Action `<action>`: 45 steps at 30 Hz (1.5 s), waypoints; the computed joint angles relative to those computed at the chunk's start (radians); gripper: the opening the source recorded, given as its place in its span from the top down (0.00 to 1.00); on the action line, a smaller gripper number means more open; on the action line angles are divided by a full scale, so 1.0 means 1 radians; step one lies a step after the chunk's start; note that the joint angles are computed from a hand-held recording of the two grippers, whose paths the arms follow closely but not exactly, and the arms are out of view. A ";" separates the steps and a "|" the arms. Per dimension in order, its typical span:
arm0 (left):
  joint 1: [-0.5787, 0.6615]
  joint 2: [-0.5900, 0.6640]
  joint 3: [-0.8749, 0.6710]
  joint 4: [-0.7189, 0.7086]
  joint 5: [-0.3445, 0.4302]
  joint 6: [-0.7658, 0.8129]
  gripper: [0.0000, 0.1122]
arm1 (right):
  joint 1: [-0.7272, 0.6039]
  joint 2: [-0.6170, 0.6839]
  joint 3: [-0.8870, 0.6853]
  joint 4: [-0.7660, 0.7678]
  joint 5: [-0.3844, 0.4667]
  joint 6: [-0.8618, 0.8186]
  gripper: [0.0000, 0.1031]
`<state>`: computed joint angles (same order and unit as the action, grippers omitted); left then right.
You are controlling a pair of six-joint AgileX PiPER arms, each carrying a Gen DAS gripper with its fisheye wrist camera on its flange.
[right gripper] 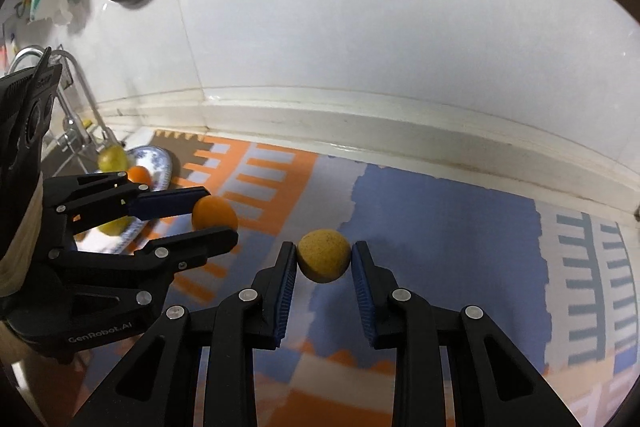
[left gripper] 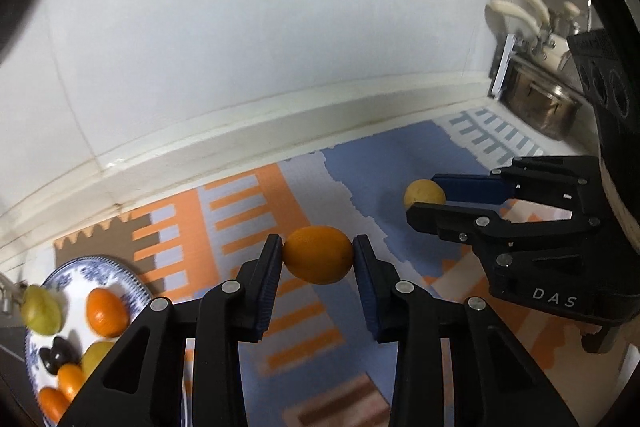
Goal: Organize fruits
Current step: 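Carry the orange and brown fruit over the plate and open both tools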
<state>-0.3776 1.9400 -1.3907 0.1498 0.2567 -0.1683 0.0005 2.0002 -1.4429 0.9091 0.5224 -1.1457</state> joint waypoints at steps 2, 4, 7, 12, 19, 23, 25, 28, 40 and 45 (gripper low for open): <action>-0.010 -0.053 0.065 0.105 -0.034 -0.112 0.69 | 0.005 -0.050 0.056 0.031 -0.015 -0.028 0.71; -0.018 -0.106 0.125 0.197 -0.052 -0.216 0.69 | 0.010 -0.095 0.102 0.050 -0.023 -0.047 0.71; -0.027 -0.181 0.203 0.318 -0.069 -0.359 0.69 | 0.020 -0.159 0.166 0.075 -0.033 -0.065 0.71; -0.041 -0.303 0.311 0.532 -0.055 -0.615 0.69 | 0.038 -0.267 0.273 0.129 -0.041 -0.097 0.71; -0.051 -0.491 0.479 0.739 -0.008 -0.890 0.69 | 0.097 -0.405 0.401 0.192 -0.066 -0.116 0.71; -0.051 -0.600 0.575 0.776 0.021 -0.963 0.69 | 0.140 -0.462 0.451 0.219 -0.077 -0.109 0.71; -0.048 -0.641 0.611 0.788 0.035 -0.982 0.69 | 0.164 -0.484 0.470 0.225 -0.087 -0.102 0.71; -0.047 -0.725 0.689 0.814 0.070 -1.020 0.69 | 0.209 -0.516 0.503 0.234 -0.113 -0.096 0.71; 0.092 -0.914 0.874 0.679 0.075 -0.870 0.69 | 0.433 -0.507 0.543 0.158 -0.231 0.025 0.71; 0.223 -0.902 0.895 0.502 -0.021 -0.623 0.69 | 0.502 -0.438 0.485 0.049 -0.251 0.147 0.71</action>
<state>-0.1541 1.0382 -0.4962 0.6522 0.2361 -0.7916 0.5028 1.5626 -0.9581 0.9583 0.2710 -0.9990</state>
